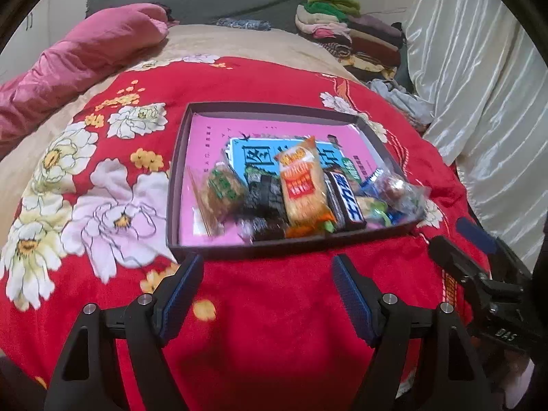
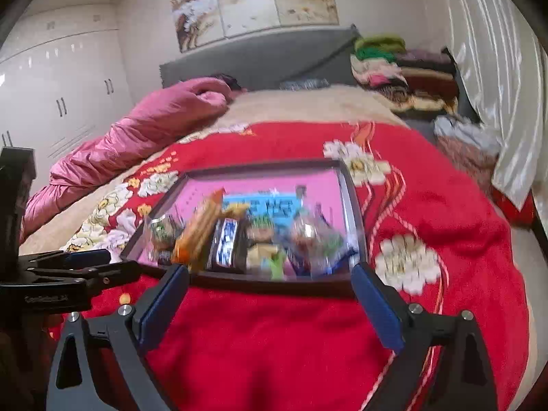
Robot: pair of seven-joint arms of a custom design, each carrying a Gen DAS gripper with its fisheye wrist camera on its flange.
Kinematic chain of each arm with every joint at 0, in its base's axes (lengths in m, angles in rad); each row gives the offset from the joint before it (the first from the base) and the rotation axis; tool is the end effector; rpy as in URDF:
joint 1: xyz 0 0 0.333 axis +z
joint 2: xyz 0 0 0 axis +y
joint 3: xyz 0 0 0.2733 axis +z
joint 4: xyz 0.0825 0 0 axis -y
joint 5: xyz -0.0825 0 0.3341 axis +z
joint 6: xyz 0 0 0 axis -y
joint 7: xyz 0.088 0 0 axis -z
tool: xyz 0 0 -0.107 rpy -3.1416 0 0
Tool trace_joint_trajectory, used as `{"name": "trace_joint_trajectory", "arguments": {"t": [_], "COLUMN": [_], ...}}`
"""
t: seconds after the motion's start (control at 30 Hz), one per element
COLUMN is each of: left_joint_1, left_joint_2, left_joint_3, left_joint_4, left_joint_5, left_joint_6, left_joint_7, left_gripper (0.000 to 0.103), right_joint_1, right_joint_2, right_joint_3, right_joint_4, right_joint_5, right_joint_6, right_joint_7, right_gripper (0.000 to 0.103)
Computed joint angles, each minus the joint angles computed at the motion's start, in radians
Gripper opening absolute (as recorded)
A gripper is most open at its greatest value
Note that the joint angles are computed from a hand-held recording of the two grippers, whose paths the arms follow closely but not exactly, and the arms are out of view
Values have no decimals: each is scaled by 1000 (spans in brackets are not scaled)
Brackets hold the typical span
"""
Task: Organize snacks
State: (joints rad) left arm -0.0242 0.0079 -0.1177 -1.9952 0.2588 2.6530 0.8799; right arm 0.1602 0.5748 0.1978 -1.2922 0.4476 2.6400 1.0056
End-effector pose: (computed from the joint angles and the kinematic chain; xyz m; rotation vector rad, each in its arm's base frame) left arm 0.5504 -0.0856 0.5078 -2.1691 1.4993 -0.7310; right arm 0.6690 0.1977 0.4855 -1.9931 1.1303 -0.3782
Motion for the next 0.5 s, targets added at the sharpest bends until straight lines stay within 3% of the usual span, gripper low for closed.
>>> {"name": "trace_joint_trajectory", "arguments": {"t": [0.5], "left_joint_1": [-23], "left_joint_2": [-75], "left_joint_3": [-28], "left_joint_4": [-79], "left_joint_5": [-24], "left_joint_6": [-22], "left_joint_7": [-11], "left_gripper": [79], "right_joint_1": [10], "right_joint_2": [-126], "right_joint_3": [-8], "right_joint_4": [-188], "right_joint_5": [4], "right_joint_6": [60], "right_joint_7": [-31], "right_gripper": [97]}}
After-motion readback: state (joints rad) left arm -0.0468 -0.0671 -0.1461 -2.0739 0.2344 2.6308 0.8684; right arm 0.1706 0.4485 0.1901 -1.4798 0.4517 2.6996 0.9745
